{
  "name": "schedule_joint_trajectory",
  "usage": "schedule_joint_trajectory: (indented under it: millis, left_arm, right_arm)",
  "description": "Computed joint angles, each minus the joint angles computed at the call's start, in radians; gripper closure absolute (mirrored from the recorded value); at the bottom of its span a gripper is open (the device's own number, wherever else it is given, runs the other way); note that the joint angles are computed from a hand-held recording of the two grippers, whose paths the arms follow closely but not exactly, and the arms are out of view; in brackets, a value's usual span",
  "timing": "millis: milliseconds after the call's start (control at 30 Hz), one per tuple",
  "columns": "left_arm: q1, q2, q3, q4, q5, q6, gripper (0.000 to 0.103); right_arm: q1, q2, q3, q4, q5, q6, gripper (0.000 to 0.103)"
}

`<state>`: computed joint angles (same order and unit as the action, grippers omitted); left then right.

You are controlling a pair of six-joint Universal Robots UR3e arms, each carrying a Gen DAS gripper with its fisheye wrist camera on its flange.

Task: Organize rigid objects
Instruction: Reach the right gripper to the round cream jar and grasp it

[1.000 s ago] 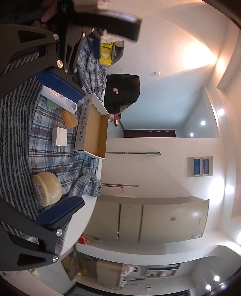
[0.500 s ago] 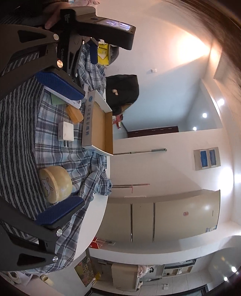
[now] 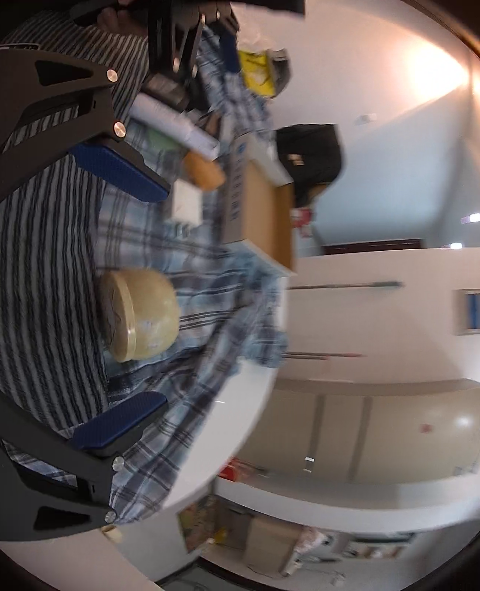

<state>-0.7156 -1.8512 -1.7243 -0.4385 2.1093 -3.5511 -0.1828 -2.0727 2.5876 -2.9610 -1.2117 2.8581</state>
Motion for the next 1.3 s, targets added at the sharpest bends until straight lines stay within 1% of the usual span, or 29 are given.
schedule_joint_trajectory:
  millis: [67,167,233,300,333,367,400,433,500,533,600,633,667,700,767,800,867,933,967,1000,1033,1067,1133,1200,1300]
  left_arm:
    - [0.016,0.003,0.006,-0.024,-0.036,-0.003,0.0]
    - [0.03,0.023,-0.009,-0.048,-0.054,-0.022,0.0]
    - [0.042,0.057,-0.052,-0.021,-0.065,-0.035,0.0]
    - [0.053,0.08,-0.084,0.024,-0.055,-0.034,0.0]
    - [0.058,0.08,-0.071,0.009,-0.039,-0.04,0.0]
    - [0.069,0.086,-0.057,-0.014,-0.043,-0.044,0.0]
    - [0.082,0.099,-0.059,-0.018,-0.064,-0.043,0.0]
    - [0.095,0.113,-0.067,-0.013,-0.086,-0.044,0.0]
    - [0.097,0.12,-0.073,-0.011,-0.077,-0.057,0.0]
    - [0.093,0.119,-0.072,-0.018,-0.065,-0.063,0.0]
    - [0.096,0.144,-0.106,-0.007,-0.08,-0.056,0.0]
    - [0.098,0.159,-0.128,0.0,-0.084,-0.055,0.0]
    - [0.103,0.184,-0.16,0.006,-0.09,-0.056,0.0]
    - [0.112,0.207,-0.187,0.009,-0.098,-0.057,0.0]
    - [0.14,0.259,-0.239,0.003,-0.112,-0.068,0.0]
    - [0.151,0.274,-0.25,-0.01,-0.117,-0.072,0.0]
    - [0.187,0.318,-0.278,-0.041,-0.155,-0.065,0.0]
    - [0.191,0.344,-0.306,-0.037,-0.152,-0.055,0.0]
    - [0.183,0.346,-0.313,-0.03,-0.137,-0.049,0.0]
    - [0.175,0.344,-0.317,-0.025,-0.122,-0.044,0.0]
    - [0.167,0.341,-0.32,-0.019,-0.108,-0.038,0.0]
    - [0.167,0.34,-0.329,-0.006,-0.107,-0.026,0.0]
    - [0.17,0.33,-0.325,-0.001,-0.117,-0.019,0.0]
    - [0.173,0.318,-0.319,0.004,-0.126,-0.017,0.0]
    - [0.17,0.293,-0.305,0.01,-0.133,-0.01,0.0]
  right_arm:
    - [0.011,0.106,-0.085,0.06,-0.011,-0.016,0.011]
    - [0.083,0.268,-0.194,0.079,-0.09,-0.016,0.015]
    - [0.105,0.314,-0.221,0.096,-0.101,-0.044,0.017]
    - [0.144,0.35,-0.227,0.063,-0.158,-0.038,0.021]
    - [0.16,0.369,-0.233,0.05,-0.175,-0.039,0.022]
    - [0.173,0.386,-0.254,0.063,-0.187,-0.047,0.031]
    - [0.184,0.411,-0.269,0.061,-0.205,-0.05,0.03]
    - [0.181,0.417,-0.267,0.047,-0.201,-0.053,0.03]
    - [0.178,0.41,-0.291,0.098,-0.202,-0.076,0.031]
    - [0.17,0.392,-0.295,0.124,-0.201,-0.074,0.031]
    - [0.14,0.332,-0.287,0.155,-0.165,-0.073,0.032]
    - [0.134,0.301,-0.29,0.17,-0.162,-0.068,0.043]
    - [0.146,0.293,-0.303,0.165,-0.182,-0.05,0.073]
    - [0.152,0.277,-0.329,0.195,-0.192,-0.039,0.076]
    - [0.13,0.229,-0.374,0.279,-0.137,-0.029,0.076]
    - [0.139,0.217,-0.382,0.283,-0.136,-0.029,0.076]
    - [0.207,0.245,-0.412,0.278,-0.215,-0.043,0.076]
    - [0.18,0.225,-0.391,0.275,-0.165,-0.051,0.073]
    - [0.166,0.22,-0.387,0.285,-0.156,-0.041,0.061]
    - [0.158,0.222,-0.382,0.287,-0.161,-0.03,0.038]
    - [0.145,0.222,-0.369,0.273,-0.159,-0.022,0.029]
    - [0.13,0.224,-0.343,0.229,-0.16,-0.011,0.026]
    - [0.125,0.246,-0.331,0.201,-0.188,0.003,0.026]
    - [0.11,0.277,-0.342,0.228,-0.164,-0.009,0.026]
    - [0.158,0.377,-0.392,0.249,-0.209,-0.018,0.026]
